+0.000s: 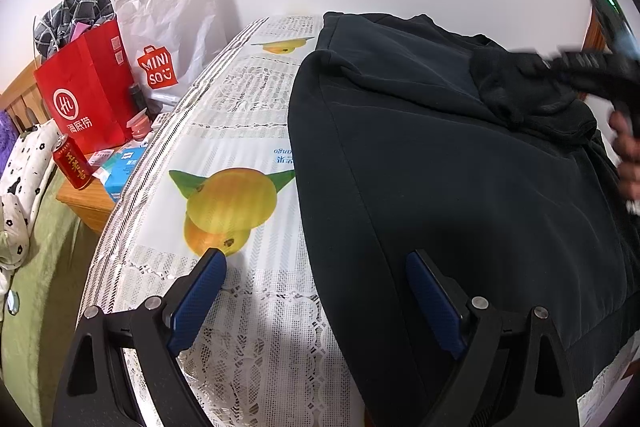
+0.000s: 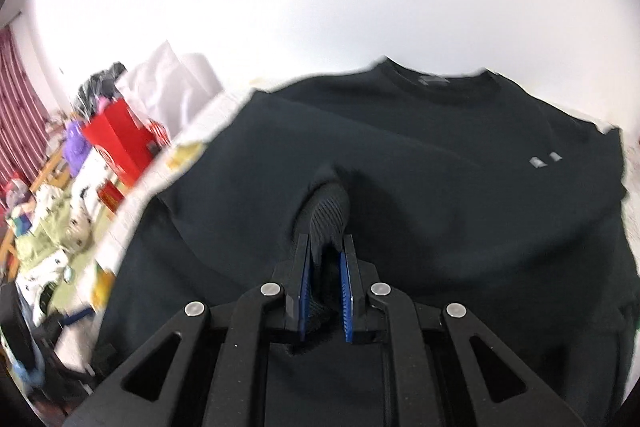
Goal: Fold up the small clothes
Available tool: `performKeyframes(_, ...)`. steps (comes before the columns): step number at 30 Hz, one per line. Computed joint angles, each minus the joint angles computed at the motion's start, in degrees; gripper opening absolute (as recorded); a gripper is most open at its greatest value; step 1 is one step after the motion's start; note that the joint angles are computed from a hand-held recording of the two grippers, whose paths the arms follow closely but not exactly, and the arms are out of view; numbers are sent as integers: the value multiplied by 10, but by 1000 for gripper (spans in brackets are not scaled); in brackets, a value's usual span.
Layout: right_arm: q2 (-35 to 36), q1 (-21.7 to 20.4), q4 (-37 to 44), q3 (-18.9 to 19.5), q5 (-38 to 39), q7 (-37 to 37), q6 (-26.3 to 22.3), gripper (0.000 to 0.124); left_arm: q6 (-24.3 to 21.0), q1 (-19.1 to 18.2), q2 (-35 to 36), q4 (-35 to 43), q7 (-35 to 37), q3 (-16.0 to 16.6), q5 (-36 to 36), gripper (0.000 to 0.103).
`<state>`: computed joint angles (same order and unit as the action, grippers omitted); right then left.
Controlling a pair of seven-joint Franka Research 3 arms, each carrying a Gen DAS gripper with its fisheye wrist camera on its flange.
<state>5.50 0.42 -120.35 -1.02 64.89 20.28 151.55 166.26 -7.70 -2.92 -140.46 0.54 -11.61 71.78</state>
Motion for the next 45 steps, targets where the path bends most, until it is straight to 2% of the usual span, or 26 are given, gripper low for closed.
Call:
performKeyframes(2, 14, 6, 20, 7, 7, 23, -6, 17, -1, 0, 0, 0, 0, 0, -1, 91)
performKeyframes(5, 24, 1, 40, 11, 13, 42, -76, 27, -4, -1, 0, 0, 2, 0, -4, 92)
performKeyframes(7, 14, -3, 33, 11, 20, 21, -105, 28, -4, -1, 0, 0, 4, -1, -6, 92)
performKeyframes(9, -13, 1, 2, 10, 34, -26, -80, 33, -5, -1, 0, 0, 6, 0, -8, 92)
performKeyframes(11, -42, 6, -35, 3, 50, -76, -31, 46, -6, -1, 0, 0, 9, 0, -10, 92)
performKeyframes(15, -79, 9, -95, -19, 54, -123, 62, 52, -12, -4, -2, 0, 13, -2, -16, 92)
performKeyframes(17, -85, 2, -117, -33, 39, -131, 99, 55, -9, -4, -4, -1, 15, -3, -12, 89)
performKeyframes(18, -85, -5, -126, -42, 37, -134, 114, 55, -9, -6, -7, -2, 28, -4, -24, 85)
performKeyframes(20, -80, -21, -130, -59, 30, -129, 113, 55, -10, -9, -17, -4, 51, -6, -49, 76)
performKeyframes(23, -60, -53, -122, -78, 1, -91, 101, 55, -15, -11, -32, 5, 64, -14, -62, 76)
performKeyframes(25, -48, -70, -116, -83, 13, -92, 104, 55, -16, -14, -36, 19, 82, -20, -75, 76)
performKeyframes(27, -38, -90, -108, -87, 24, -89, 81, 55, -10, -18, -29, 42, 107, -24, -94, 76)
performKeyframes(29, -29, -104, -102, -86, 25, -80, 66, 55, -2, -26, -9, 73, 141, -27, -122, 76)
performKeyframes(35, -10, -107, -105, -63, 60, -115, 130, 55, -8, -66, 78, 172, 215, -26, -168, 77)
performKeyframes(37, -2, -105, -106, -60, 34, -85, 143, 55, -19, -88, 112, 212, 234, -21, -169, 77)
performKeyframes(40, 1, -105, -108, -52, 40, -91, 163, 59, -37, -119, 156, 267, 261, -12, -182, 77)
performKeyframes(45, 6, -114, -101, -51, 37, -84, 149, 62, -78, -161, 235, 366, 306, 6, -225, 77)
